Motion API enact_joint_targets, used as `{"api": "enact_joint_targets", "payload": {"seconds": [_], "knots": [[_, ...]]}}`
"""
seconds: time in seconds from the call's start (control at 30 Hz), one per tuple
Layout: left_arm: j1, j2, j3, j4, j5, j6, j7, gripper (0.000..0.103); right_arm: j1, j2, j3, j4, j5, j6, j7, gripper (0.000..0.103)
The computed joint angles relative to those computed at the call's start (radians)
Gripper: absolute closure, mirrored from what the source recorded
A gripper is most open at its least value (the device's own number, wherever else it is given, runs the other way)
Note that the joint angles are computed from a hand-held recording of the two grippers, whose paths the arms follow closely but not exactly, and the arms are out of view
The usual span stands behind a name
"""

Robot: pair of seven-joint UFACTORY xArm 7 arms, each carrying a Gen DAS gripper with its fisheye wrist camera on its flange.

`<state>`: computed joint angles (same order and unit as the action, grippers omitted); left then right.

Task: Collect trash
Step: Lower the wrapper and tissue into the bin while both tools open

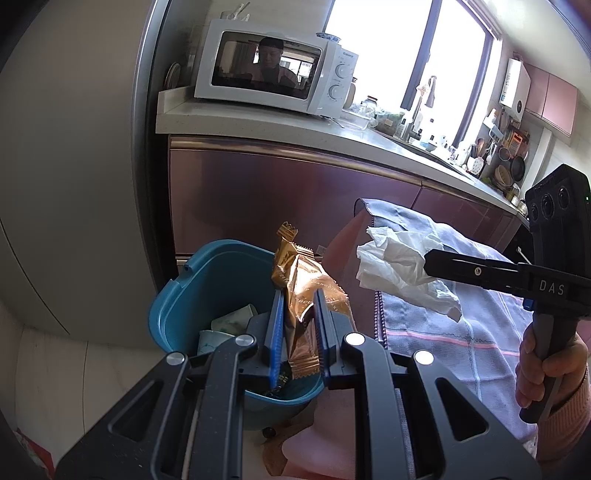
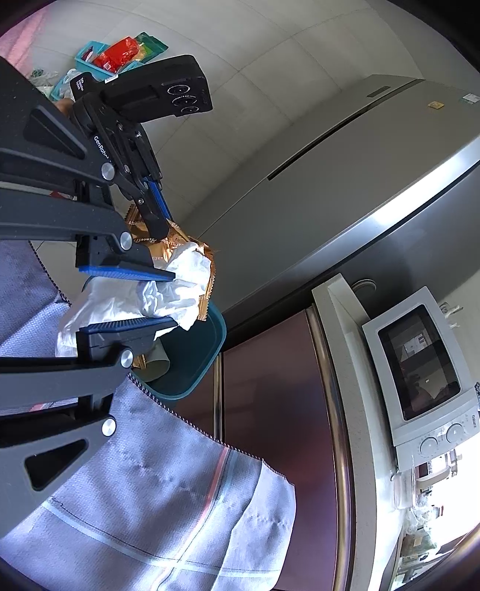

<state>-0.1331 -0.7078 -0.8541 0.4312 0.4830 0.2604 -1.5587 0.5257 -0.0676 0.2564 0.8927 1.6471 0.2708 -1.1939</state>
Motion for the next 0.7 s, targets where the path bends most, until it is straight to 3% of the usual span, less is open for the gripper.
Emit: {"api": "enact_joint_targets", "payload": {"seconds": [0.7], "knots": [[0.097, 0.079, -0.042, 0.007, 0.037, -0.045, -0.034, 0.087, 0.014, 0.088, 0.016, 0.063, -0.146, -0.033, 0.146, 0.085]]}}
